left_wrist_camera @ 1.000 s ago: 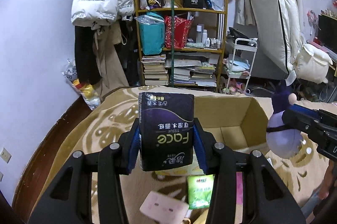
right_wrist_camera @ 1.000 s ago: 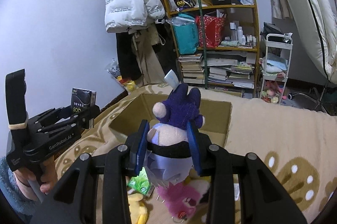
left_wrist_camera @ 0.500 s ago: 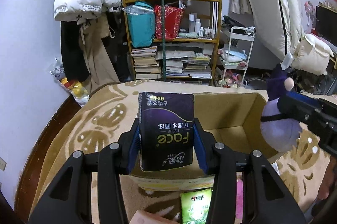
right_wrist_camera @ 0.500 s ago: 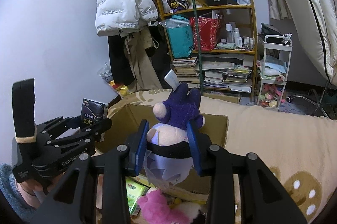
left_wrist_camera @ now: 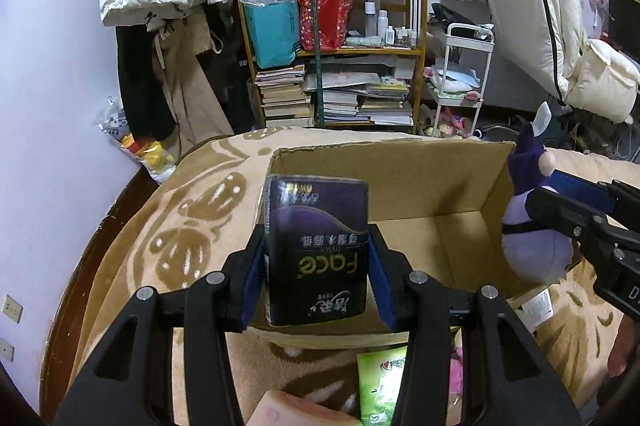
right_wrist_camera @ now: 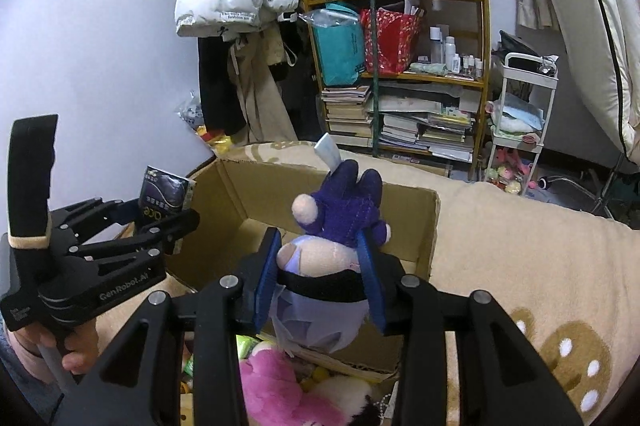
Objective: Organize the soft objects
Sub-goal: 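Open the left tool over the box while the right tool releases the doll into it, then withdraw both tools from the box toward the remaining plush toys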
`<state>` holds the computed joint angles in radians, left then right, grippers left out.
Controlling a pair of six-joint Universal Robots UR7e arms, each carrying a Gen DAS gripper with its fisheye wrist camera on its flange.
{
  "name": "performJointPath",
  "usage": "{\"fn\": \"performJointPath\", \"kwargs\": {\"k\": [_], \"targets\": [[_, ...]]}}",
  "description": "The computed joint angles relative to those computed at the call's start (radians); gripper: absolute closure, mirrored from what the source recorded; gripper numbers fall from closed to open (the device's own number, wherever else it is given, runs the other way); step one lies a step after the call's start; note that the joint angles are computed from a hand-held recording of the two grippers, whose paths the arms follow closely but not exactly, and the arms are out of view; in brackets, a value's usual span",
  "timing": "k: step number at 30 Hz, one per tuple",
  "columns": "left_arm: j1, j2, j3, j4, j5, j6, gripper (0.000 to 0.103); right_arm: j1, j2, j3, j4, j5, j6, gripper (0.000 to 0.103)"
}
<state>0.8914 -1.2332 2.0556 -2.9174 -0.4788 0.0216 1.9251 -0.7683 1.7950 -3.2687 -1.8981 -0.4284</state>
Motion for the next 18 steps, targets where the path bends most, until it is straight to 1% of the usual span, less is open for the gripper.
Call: {"fn": "performJointPath", "kwargs": {"k": [1,2,4,7,9,10,11,12,13,14,15,18], "targets": [[-0.003,0.001,0.002,-0.012,0.009,0.008,0.052,0.0,-0.001,0.002,0.002,-0.004,0.005,0.06],[-0.007,0.002,0.007,-0.038,0.018,0.026,0.046,0.0,-0.001,0.002,0.001,-0.007,0.008,0.06],[-0.014,0.001,0.015,-0.072,0.027,0.051,0.043,0.001,-0.006,0.015,-0.006,-0.004,0.009,0.06],[-0.022,-0.007,0.016,-0.051,0.032,0.04,0.039,0.006,-0.01,0.021,-0.012,-0.008,0.0,0.058],[-0.026,-0.008,0.019,-0.053,0.041,0.038,0.031,0.011,-0.013,0.032,-0.025,-0.013,-0.003,0.051],[-0.029,-0.011,0.023,-0.058,0.048,0.038,0.03,0.015,-0.014,0.039,-0.042,-0.021,-0.002,0.045],[-0.034,-0.018,0.029,-0.056,0.059,0.031,0.025,0.022,-0.014,0.048,-0.065,-0.033,-0.001,0.038],[-0.038,-0.025,0.035,-0.051,0.066,0.021,0.022,0.027,-0.016,0.057,-0.088,-0.041,-0.001,0.035],[-0.043,-0.037,0.043,-0.04,0.072,0.006,0.021,0.032,-0.018,0.065,-0.102,-0.048,0.0,0.028],[-0.048,-0.051,0.054,-0.028,0.078,-0.012,0.017,0.039,-0.019,0.072,-0.117,-0.06,0.001,0.022],[-0.053,-0.063,0.063,-0.021,0.084,-0.023,0.013,0.044,-0.022,0.08,-0.13,-0.067,0.002,0.019],[-0.073,-0.092,0.093,-0.017,0.117,-0.04,0.006,0.057,-0.031,0.1,-0.148,-0.089,0.013,0.011]]}}
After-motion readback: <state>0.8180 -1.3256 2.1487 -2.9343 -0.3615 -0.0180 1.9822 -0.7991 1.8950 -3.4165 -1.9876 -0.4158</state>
